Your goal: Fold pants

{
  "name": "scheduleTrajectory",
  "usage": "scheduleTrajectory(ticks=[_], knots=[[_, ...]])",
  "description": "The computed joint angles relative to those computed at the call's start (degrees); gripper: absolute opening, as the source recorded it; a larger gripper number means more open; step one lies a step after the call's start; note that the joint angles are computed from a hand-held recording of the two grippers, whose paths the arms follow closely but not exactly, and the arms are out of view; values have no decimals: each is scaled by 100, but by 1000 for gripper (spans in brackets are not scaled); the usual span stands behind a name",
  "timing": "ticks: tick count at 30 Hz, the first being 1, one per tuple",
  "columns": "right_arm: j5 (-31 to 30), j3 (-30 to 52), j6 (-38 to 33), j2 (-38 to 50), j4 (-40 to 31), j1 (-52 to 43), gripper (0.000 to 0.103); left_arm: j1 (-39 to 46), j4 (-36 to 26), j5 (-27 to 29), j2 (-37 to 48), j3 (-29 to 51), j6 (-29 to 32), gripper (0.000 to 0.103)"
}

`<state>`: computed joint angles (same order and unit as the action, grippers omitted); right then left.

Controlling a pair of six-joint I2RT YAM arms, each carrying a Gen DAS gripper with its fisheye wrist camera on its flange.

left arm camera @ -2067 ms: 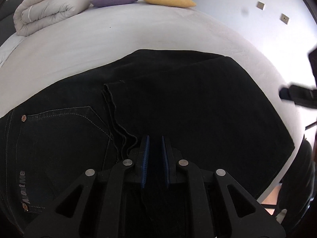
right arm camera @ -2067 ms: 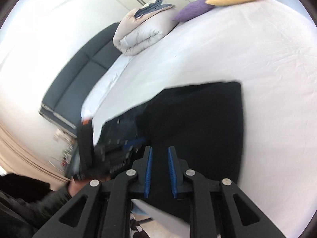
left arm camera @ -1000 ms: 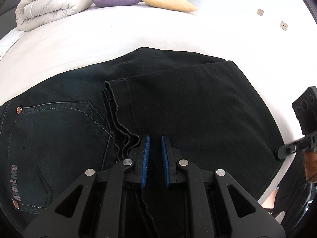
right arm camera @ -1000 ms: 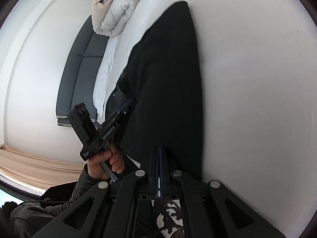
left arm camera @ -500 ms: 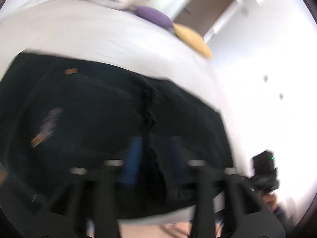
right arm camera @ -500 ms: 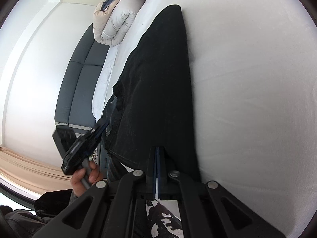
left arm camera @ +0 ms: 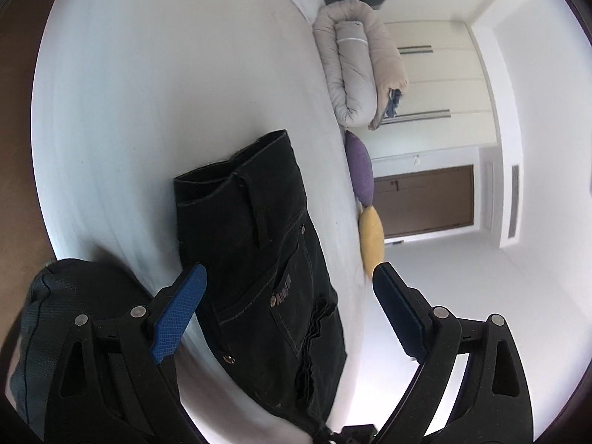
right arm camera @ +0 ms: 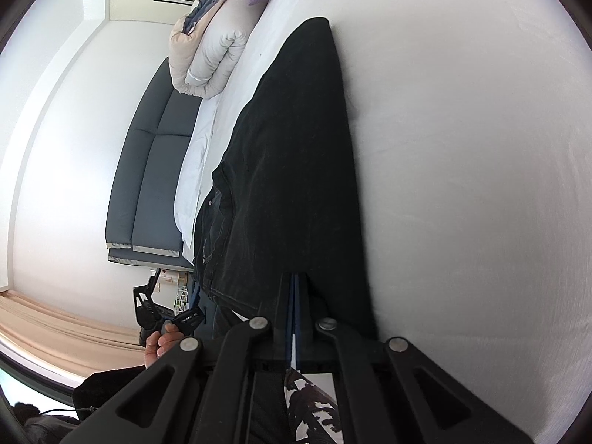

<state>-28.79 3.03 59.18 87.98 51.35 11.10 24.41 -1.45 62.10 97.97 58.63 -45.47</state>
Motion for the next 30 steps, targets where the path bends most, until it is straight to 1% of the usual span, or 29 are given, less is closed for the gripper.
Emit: scheduleTrajectory(ticks=[2,3,4,5,6,9,10,15,20,23,25,26,27,28,30], knots=[[59,-5,17,-124,-147,41,0,75,-73,-17,181,103,-96,91],[86,-13,20,-239,-271,56,0,133,-33,49,282,124,-185,91],[109,-16,21,-304,-346,68,0,128,143,66,396,93,-292,91],[112,-24,19,-431,-478,64,0,114,86,61,407,80,-259,91],[111,-30,24,-481,-530,59,0,127,-117,39,503,190,-145,91],[144,-38,38,-603,-658,77,0,95,360,96,780,68,-466,90],[157,-37,43,-614,-675,85,0,81,432,77,811,-7,-411,90],[149,-24,22,-695,-795,73,0,-26,511,132,984,91,-265,90],[140,-23,8,-701,-806,61,0,-155,739,190,1181,230,-364,90],[123,-34,6,-671,-750,48,0,-96,946,350,1349,228,-413,88],[128,-35,7,-673,-750,53,0,-68,1119,403,1422,209,-598,82],[122,-32,2,-667,-751,49,0,-56,1054,406,1444,233,-569,78],[119,-34,8,-666,-743,49,0,-36,962,396,1443,247,-480,68],[129,-32,11,-666,-745,55,0,-24,883,379,1437,262,-401,56],[140,-25,7,-674,-766,60,0,-10,685,340,1389,294,-253,45]])
